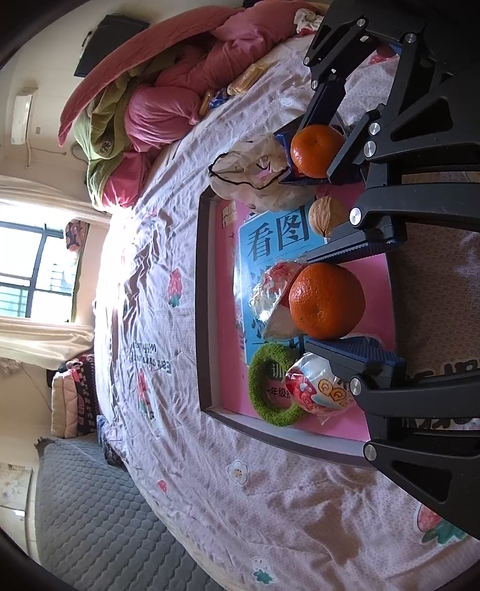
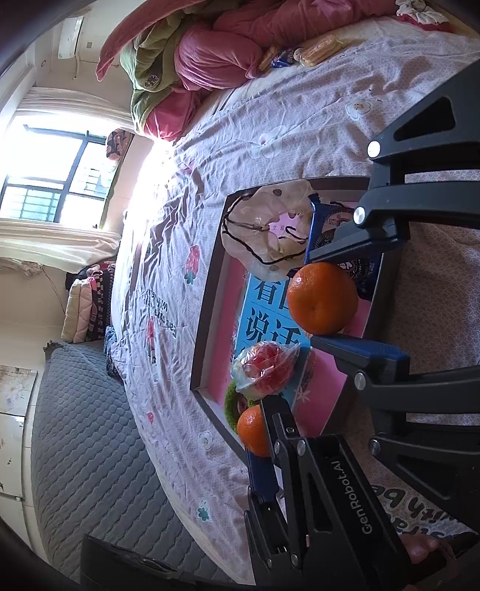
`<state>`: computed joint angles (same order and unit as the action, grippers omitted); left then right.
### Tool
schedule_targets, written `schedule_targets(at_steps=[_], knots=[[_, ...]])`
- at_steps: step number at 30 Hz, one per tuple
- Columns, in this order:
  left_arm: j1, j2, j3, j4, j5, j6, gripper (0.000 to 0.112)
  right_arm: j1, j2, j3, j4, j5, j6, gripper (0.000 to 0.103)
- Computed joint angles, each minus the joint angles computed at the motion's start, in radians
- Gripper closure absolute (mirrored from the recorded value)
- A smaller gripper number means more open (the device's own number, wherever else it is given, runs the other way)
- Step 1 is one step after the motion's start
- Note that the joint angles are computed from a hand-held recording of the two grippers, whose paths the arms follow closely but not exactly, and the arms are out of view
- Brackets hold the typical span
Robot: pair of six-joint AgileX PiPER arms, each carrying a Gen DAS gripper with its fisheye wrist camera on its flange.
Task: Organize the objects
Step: 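Carry the orange with left gripper while right gripper carries its orange over the box, then lower both oranges onto the pink book and open both grippers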
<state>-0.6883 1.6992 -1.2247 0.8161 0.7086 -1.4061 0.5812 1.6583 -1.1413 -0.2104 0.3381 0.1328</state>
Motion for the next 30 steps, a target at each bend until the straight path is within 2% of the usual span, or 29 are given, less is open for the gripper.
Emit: schedule_targets(at_steps=[11, 22, 30], knots=[[0.022, 0.062, -0.042, -0.039, -0.032, 0.065, 0.071, -0.024, 0.049, -0.004, 0.135, -0.022, -0.15, 0.065], [0.037, 0.104, -0.068, -0.087, -0.052, 0.104, 0.071, -0.036, 0.063, -0.007, 0.185, -0.035, -0.199, 0.065], [0.063, 0.109, -0.067, -0.17, -0.085, 0.157, 0.071, -0.027, 0.071, -0.027, 0.141, -0.009, -0.184, 0.064]])
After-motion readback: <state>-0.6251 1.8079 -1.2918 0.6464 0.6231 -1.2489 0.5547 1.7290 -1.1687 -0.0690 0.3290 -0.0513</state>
